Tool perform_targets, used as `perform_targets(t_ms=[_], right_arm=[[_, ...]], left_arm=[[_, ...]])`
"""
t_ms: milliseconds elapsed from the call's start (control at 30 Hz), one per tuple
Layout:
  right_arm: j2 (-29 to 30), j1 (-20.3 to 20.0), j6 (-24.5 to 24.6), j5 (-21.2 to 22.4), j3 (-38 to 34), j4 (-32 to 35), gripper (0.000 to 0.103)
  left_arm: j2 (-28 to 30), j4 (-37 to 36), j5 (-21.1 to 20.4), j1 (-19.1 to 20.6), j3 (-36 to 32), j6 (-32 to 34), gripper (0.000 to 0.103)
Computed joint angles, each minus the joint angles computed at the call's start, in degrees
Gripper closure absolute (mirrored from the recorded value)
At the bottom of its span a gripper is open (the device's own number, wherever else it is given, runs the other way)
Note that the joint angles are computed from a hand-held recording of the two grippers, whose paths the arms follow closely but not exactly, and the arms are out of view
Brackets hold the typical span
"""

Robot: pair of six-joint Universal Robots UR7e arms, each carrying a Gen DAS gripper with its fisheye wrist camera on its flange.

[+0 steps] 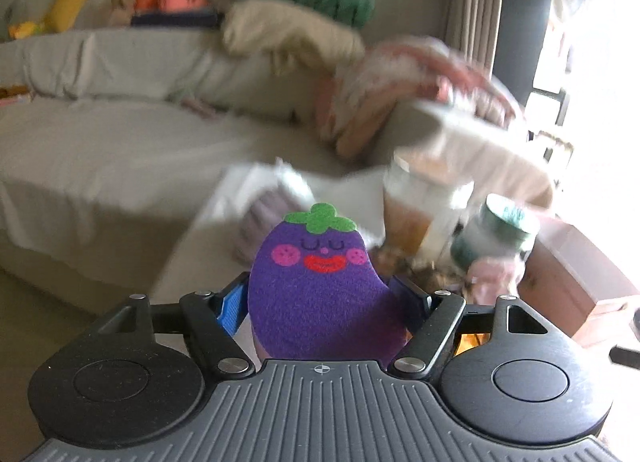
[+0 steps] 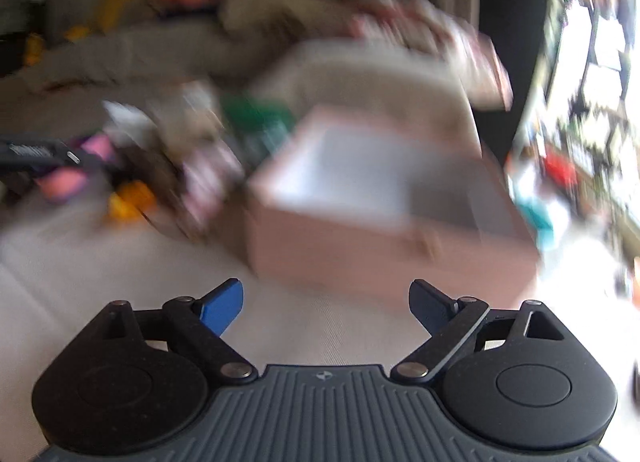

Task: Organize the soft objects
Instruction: 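Grasp the purple eggplant sponge with the left tool and lift it, then drop the eggplant sponge into the pink box while the right tool grasps a tissue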

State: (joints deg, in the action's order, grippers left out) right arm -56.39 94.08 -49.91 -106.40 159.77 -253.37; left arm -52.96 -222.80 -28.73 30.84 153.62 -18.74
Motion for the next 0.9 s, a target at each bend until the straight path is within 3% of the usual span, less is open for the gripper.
perform_targets(t_ms=[100,167,233,300,400,533,567,633,700,800,900], right_arm=[[-3.31,6.0,-2.23,2.05,-2.96,9.62,0.012],[-1.17,10.38,-4.51,-0.05,-7.0,13.19,0.013],[3.22,13.57,-9.12,-2.03,-11.14,14.52,0.025],[7.46,15.85,-14.13,-4.06,-15.06,16.38,0.044],[13.82,18.92,-18.78,-6.9,-21.16,18.56,0.052],[20.85,20.4,-23.72,-8.72,-28.97,20.78,0.053],[22.55,20.78,-24.51,-9.98,-31.01,20.98,0.06],[24.59,22.16,-23.78,-13.41,-34.5,23.12,0.073],[24.88,23.38,-22.4,-16.05,-37.47,27.27,0.094],[22.97,24.71,-20.34,-15.35,-38.62,28.45,0.098],[17.43,25.84,-11.72,-14.08,-40.41,34.49,0.099]], left_arm=[[3.38,-11.01,1.69,-0.81,1.49,3.38,0.024],[5.37,-17.46,2.77,-0.69,1.95,4.28,0.024],[6.19,-23.06,2.4,0.17,2.44,4.28,0.024],[5.57,-23.9,2.19,0.91,2.94,2.11,0.024],[3.92,-20.87,2.96,1.97,4.18,-3.32,0.024],[3.25,-22.47,3.19,2.28,5.36,-5.47,0.024],[2.91,-22.62,2.9,2.27,5.57,-5.63,0.024],[-1.5,-16.41,1.16,2.66,6.13,-8.22,0.024],[-9.25,-7.97,-2.62,3.43,5.96,-7.0,0.024],[-18.51,1.81,-4.08,5.55,2.88,-0.39,0.024],[-22.93,5.24,-7.06,10.19,-2.39,7.62,0.024]])
